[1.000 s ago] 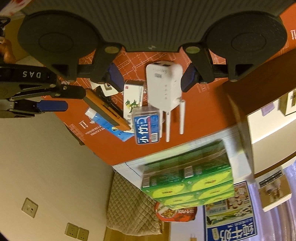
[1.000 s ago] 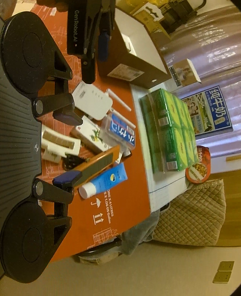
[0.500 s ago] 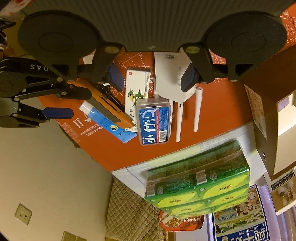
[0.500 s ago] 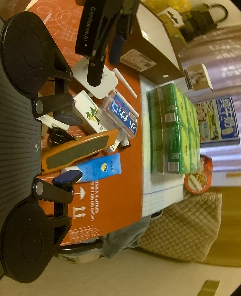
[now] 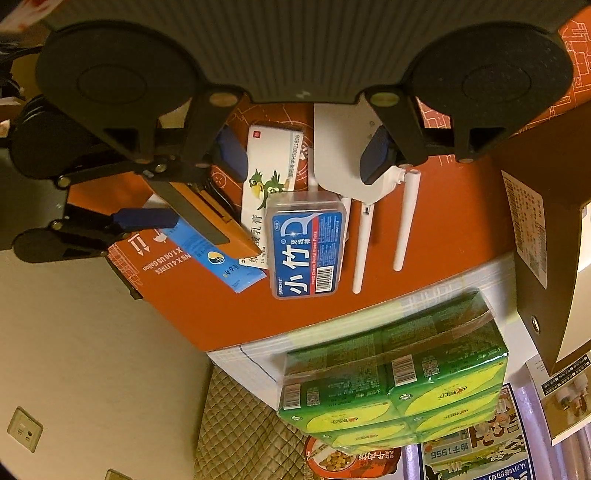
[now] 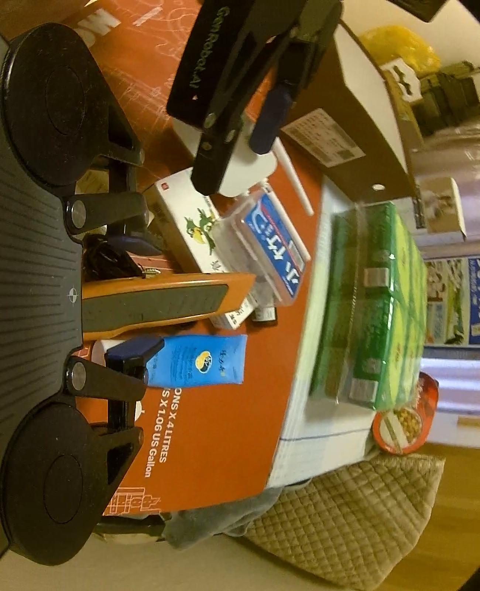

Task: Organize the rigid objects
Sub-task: 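Grasp the orange utility knife with the right gripper while the left gripper approaches the blue case, then grasp the blue-and-white plastic case with the left gripper while the right gripper lifts the knife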

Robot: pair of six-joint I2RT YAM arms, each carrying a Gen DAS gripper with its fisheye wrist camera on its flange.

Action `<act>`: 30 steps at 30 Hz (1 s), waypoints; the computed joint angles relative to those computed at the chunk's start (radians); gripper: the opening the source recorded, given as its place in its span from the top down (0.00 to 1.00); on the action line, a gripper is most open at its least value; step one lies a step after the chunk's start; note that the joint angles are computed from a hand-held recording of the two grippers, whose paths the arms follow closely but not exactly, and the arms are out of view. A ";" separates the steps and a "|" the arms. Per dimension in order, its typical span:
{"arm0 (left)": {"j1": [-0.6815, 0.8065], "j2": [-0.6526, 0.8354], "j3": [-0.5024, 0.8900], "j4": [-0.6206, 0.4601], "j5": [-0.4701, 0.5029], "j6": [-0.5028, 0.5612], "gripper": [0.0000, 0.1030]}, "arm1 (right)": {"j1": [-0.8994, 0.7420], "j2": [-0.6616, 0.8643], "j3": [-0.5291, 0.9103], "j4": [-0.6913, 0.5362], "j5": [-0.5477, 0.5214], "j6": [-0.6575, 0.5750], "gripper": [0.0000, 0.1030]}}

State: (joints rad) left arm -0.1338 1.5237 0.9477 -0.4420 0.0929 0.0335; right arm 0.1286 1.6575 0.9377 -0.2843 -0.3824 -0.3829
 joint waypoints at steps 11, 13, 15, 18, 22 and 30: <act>-0.015 0.011 0.010 0.005 -0.022 -0.011 0.38 | -0.007 0.043 0.010 0.025 -0.014 -0.014 0.68; -0.016 0.010 0.012 0.009 -0.018 -0.008 0.38 | -0.015 0.034 0.000 0.034 -0.020 -0.008 0.68; -0.017 0.011 0.016 0.013 -0.012 -0.003 0.38 | -0.025 0.022 -0.007 0.036 -0.029 0.010 0.69; -0.011 0.019 0.028 0.022 0.005 0.007 0.38 | -0.046 -0.001 -0.010 0.036 -0.047 0.045 0.69; 0.004 0.046 0.056 0.038 0.034 0.019 0.38 | -0.068 -0.029 -0.007 0.029 -0.058 0.094 0.69; 0.035 0.160 0.151 0.036 0.086 0.055 0.38 | -0.096 -0.075 -0.015 0.041 -0.035 0.184 0.70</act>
